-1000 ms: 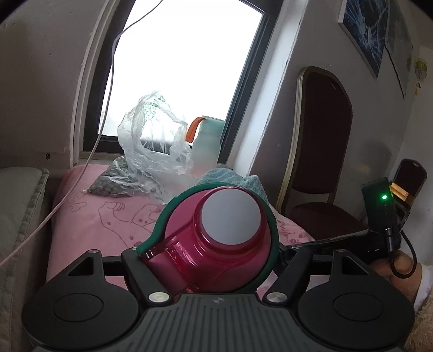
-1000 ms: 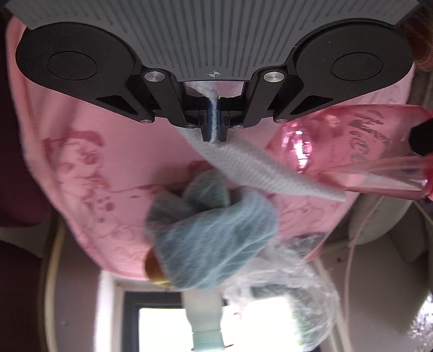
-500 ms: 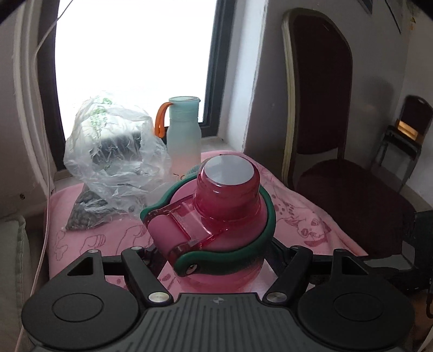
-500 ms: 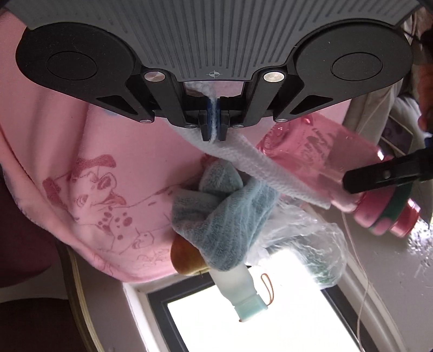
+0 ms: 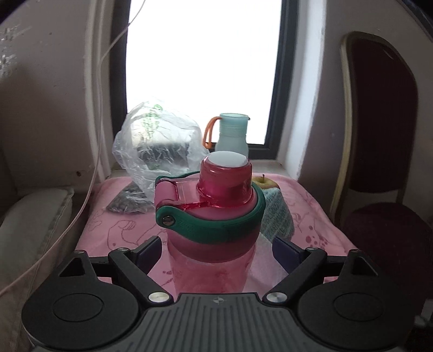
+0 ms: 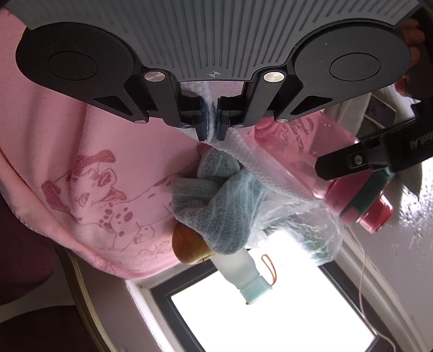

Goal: Clean container
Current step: 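Turn the pink bottle with the left gripper while the right gripper holds the paper towel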

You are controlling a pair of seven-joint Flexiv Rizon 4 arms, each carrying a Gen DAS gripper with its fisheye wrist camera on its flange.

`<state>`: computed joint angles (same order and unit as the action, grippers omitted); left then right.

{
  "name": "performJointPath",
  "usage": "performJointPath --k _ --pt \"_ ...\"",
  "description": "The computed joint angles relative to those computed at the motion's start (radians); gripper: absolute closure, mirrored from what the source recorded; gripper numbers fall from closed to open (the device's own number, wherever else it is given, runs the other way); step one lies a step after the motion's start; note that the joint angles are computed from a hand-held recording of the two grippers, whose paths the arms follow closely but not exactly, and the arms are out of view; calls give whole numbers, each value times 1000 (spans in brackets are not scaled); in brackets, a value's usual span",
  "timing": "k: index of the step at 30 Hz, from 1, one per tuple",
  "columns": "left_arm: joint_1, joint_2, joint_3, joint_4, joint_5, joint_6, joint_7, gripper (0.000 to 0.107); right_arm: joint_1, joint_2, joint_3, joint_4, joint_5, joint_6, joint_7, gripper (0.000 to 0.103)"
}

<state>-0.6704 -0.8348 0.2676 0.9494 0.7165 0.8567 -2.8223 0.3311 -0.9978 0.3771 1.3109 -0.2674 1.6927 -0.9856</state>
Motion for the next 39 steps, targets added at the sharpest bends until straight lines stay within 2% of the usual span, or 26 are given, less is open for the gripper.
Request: performJointPath --k 3,5,7,8,9,10,13,19,21,25,28,31,34,39 --pt "-34 -41 34 -88 2 -125 -105 16 -12 -5 19 0 2 9 -1 91" --pt "-34 -65 31 -137 2 -181 -133 15 -14 -5 21 3 -2 14 -3 91" --pt "-26 -78 20 -164 3 -206 -119 22 -18 -5 26 5 -9 14 -7 91" --pt "-22 -80 14 -169 4 -212 -104 30 -21 -6 32 5 -13 13 -11 90" --pt "-15 -76 7 -159 4 -197 -91 35 -24 -7 36 6 -15 13 -12 90" --pt "-11 -66 4 -139 9 -173 -87 35 -25 -7 37 6 -16 14 -13 90" --pt "28 -11 -29 -32 0 -33 -33 35 -27 -7 39 8 -17 17 -13 90" --pt "145 124 -88 284 -52 413 132 36 -12 1 14 9 -16 7 -10 90" --pt "151 151 -67 367 -51 536 126 36 -1 6 -4 10 -14 1 -9 90" --pt "84 165 62 471 -32 729 16 36 34 20 -54 12 -11 -19 -11 92" --pt "13 144 182 506 -41 836 -56 36 65 32 -101 14 -9 -36 -15 95" --pt "-36 121 264 527 -75 903 -78 36 85 41 -126 15 -6 -53 -22 100" --pt "-56 109 297 539 -102 937 -50 36 91 58 -130 36 3 -27 -30 101" --pt "-76 93 328 553 -135 982 31 36 50 82 -48 45 -1 10 -51 101"
